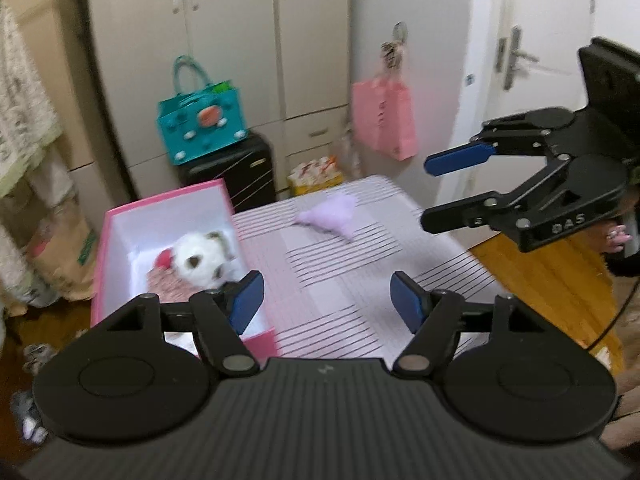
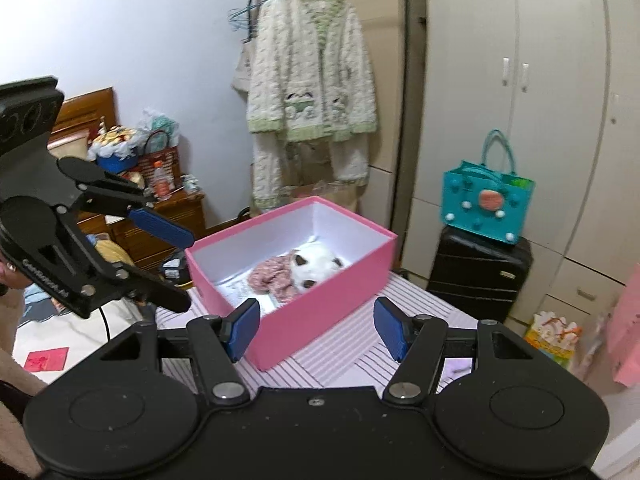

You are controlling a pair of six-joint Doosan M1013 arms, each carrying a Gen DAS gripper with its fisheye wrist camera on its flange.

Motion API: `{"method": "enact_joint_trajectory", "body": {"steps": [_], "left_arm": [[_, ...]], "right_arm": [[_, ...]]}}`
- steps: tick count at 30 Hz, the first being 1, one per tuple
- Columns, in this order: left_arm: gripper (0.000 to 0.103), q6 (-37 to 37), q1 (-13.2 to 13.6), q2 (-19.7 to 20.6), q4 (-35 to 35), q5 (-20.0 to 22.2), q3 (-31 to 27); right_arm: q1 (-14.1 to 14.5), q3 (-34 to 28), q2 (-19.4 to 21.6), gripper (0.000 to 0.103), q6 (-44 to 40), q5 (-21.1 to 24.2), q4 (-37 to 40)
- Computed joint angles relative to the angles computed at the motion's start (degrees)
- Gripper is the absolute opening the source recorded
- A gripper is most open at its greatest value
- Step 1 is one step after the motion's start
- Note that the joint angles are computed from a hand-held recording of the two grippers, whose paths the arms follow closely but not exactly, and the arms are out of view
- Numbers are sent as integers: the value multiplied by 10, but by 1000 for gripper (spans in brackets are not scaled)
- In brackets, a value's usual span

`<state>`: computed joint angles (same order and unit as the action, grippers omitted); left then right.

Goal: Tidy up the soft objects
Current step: 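Move the right tool to the lavender plush toy on the bed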

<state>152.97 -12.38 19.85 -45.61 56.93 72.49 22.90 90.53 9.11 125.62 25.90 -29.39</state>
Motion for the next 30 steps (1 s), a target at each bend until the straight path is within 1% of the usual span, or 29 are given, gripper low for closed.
{"method": "enact_joint_trajectory", "body": {"steps": [4,6,8,11,13,14,15,18,21,23,25,26,27,28,30], "left_arm": [[70,27,-9,8,-45,4,6],[70,31,-20,12,-48,-5,10],[70,17,-31,21,-42,-10,8],[70,-10,-42,40,-42,-3,-2],[70,-17,-49,52,-53,-2,-7],[70,-22,-52,58,-54,-4,-10],[70,-33,-55,64,-56,-4,-13],[70,-68,-61,89,-58,19,-35],[70,-96,-71,108,-51,17,-49],[70,-106,-77,117,-46,3,-53],[70,-97,-84,118,-46,-30,-43],[70,-87,-87,116,-50,-51,-35],[70,-75,-91,114,-53,-73,-26],[70,-69,-94,114,-54,-88,-20],[70,-69,-99,116,-57,-113,-15]], "right_arm": [[-13,21,-12,71,39,-7,-21],[-23,28,-15,73,41,-9,-15],[-33,31,-14,75,31,-6,-1],[-55,41,-14,75,-15,-24,63],[-70,50,-12,82,-40,-46,102],[-77,56,-12,83,-50,-58,119],[-84,60,-9,83,-59,-68,131],[-100,66,0,84,-90,-84,169],[-116,68,10,84,-129,-98,215],[-125,73,18,84,-138,-124,224],[-132,80,26,84,-108,-158,192],[-136,83,30,84,-114,-167,199],[-141,82,36,84,-149,-171,236],[-146,78,42,84,-213,-168,303],[-156,72,56,84,-298,-163,399]]}}
